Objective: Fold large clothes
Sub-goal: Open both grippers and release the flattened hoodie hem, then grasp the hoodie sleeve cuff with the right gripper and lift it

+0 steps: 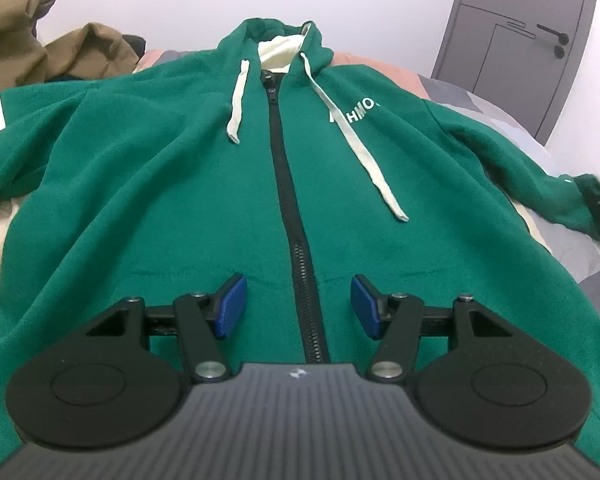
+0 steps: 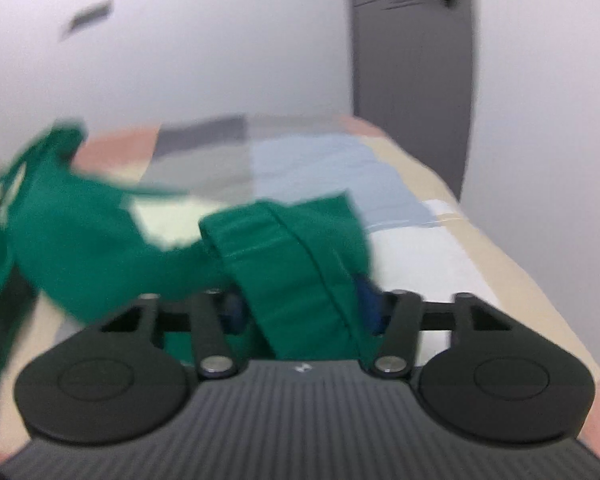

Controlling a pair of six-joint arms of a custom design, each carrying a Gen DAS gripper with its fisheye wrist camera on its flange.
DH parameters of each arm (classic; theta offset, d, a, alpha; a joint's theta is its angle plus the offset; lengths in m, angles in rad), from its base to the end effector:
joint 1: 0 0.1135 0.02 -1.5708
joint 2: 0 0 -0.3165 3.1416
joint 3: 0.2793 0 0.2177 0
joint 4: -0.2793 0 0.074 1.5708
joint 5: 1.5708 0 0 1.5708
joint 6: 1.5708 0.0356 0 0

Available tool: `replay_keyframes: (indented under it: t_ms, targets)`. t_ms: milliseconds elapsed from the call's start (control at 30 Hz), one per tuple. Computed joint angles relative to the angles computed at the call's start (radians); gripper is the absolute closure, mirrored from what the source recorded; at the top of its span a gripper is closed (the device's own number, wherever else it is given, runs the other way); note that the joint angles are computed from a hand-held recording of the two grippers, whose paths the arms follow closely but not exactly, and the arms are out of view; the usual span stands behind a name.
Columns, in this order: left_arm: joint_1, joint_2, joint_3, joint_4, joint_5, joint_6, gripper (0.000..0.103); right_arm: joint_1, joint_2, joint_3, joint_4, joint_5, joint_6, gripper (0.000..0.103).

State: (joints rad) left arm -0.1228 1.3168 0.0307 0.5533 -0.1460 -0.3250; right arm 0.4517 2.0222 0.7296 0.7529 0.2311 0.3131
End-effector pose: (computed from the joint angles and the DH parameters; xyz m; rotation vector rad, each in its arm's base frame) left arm 0.1376 -0.0118 0.1628 -0.3058 2.2744 -0.0633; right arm 0.3333 0.1526 0.1577 -0.0076 2.1021 0.2176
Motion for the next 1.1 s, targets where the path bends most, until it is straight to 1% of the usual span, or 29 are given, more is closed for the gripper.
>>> replay_keyframes:
  t_ms: [67, 100, 300, 333, 433, 467, 567, 600, 667, 700, 800, 900, 967, 1100]
  targets:
    - [-0.003, -0.005, -0.004, 0.002, -0.002, -0.005, 0.040, -0.051, -0.020, 0.004, -0.016, -0.014, 0.079, 0.079]
    - [0.006, 0.001, -0.008, 0.014, 0.004, -0.003, 0.040, -0.084, -0.030, 0.005, -0.015, -0.030, 0.112, 0.081]
    - [-0.010, 0.054, -0.018, 0.070, -0.022, -0.012, 0.040, -0.253, -0.056, 0.062, -0.066, -0.082, 0.202, 0.085]
    - [-0.028, 0.055, -0.021, 0.071, -0.039, -0.026, 0.040, -0.276, -0.053, 0.084, -0.083, -0.091, 0.202, 0.085]
    - [-0.019, 0.091, -0.024, 0.107, -0.042, -0.026, 0.040, -0.315, -0.028, 0.151, -0.122, -0.114, 0.196, 0.085]
    - [-0.013, 0.109, -0.023, 0.118, -0.041, -0.025, 0.040, -0.320, -0.011, 0.179, -0.147, -0.119, 0.203, 0.085]
    - [-0.002, 0.154, -0.012, 0.134, -0.038, -0.034, 0.040, -0.327, 0.044, 0.278, -0.282, -0.122, 0.244, 0.085]
    - [-0.003, 0.159, -0.005, 0.129, -0.043, -0.032, 0.040, -0.326, 0.062, 0.296, -0.300, -0.121, 0.253, 0.085]
    - [-0.003, 0.163, 0.007, 0.119, -0.051, -0.028, 0.040, -0.327, 0.079, 0.289, -0.273, -0.131, 0.281, 0.085]
    - [0.006, 0.162, 0.013, 0.110, -0.043, -0.029, 0.040, -0.330, 0.077, 0.286, -0.265, -0.141, 0.303, 0.085]
    - [0.051, 0.138, 0.028, 0.079, 0.003, -0.032, 0.040, -0.335, 0.036, 0.313, -0.319, -0.172, 0.336, 0.085]
    - [0.088, 0.084, 0.029, 0.042, 0.026, -0.024, 0.040, -0.312, -0.065, 0.332, -0.365, -0.196, 0.312, 0.085]
    - [0.131, 0.029, 0.031, 0.000, 0.066, -0.008, 0.040, -0.270, -0.146, 0.375, -0.422, -0.199, 0.276, 0.085]
    - [0.243, -0.146, 0.045, -0.145, 0.152, 0.037, 0.040, -0.132, -0.271, 0.502, -0.535, -0.174, 0.207, 0.085]
